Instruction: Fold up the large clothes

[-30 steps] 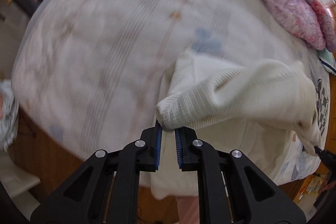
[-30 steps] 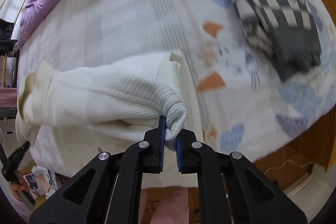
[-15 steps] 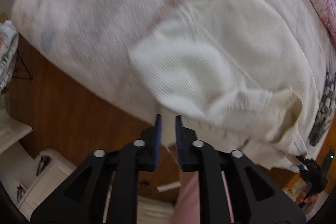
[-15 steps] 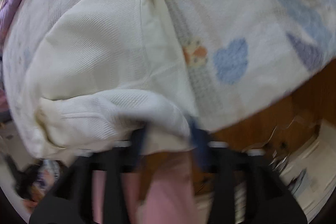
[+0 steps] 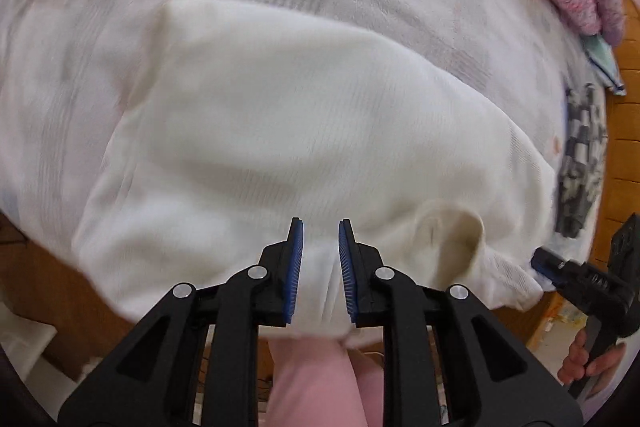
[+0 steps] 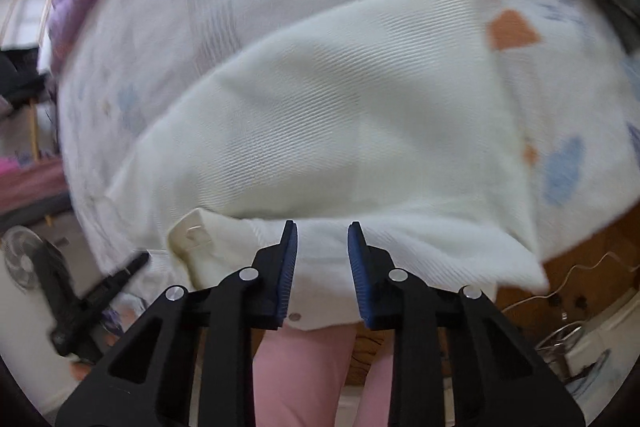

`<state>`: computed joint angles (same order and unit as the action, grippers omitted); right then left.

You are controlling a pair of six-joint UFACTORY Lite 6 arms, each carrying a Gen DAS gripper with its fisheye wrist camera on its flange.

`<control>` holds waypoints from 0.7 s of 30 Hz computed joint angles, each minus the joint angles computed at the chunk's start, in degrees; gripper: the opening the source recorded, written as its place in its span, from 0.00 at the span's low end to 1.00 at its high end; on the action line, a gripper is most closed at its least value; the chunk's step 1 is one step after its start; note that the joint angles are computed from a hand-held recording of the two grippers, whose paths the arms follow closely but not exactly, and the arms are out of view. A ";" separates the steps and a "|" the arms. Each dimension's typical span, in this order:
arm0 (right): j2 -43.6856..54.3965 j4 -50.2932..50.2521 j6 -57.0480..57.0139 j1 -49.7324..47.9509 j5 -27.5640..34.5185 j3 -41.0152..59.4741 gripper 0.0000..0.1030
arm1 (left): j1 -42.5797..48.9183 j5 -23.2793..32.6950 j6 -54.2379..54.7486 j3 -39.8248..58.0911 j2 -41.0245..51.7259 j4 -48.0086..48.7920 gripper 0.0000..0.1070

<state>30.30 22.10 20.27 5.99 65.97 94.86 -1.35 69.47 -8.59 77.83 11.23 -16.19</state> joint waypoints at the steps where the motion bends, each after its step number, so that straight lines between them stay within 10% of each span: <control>1: 5.06 -0.04 -0.12 1.24 0.49 4.10 0.24 | -0.39 -0.34 1.02 3.36 4.48 -1.20 0.18; 8: 15.53 -4.33 -0.77 6.76 4.98 8.47 0.24 | -4.38 0.89 6.24 7.74 13.47 1.58 0.17; 21: -20.14 -7.71 -3.64 -1.15 0.30 -42.58 0.23 | -0.25 3.35 3.70 -34.98 -20.52 -1.83 0.18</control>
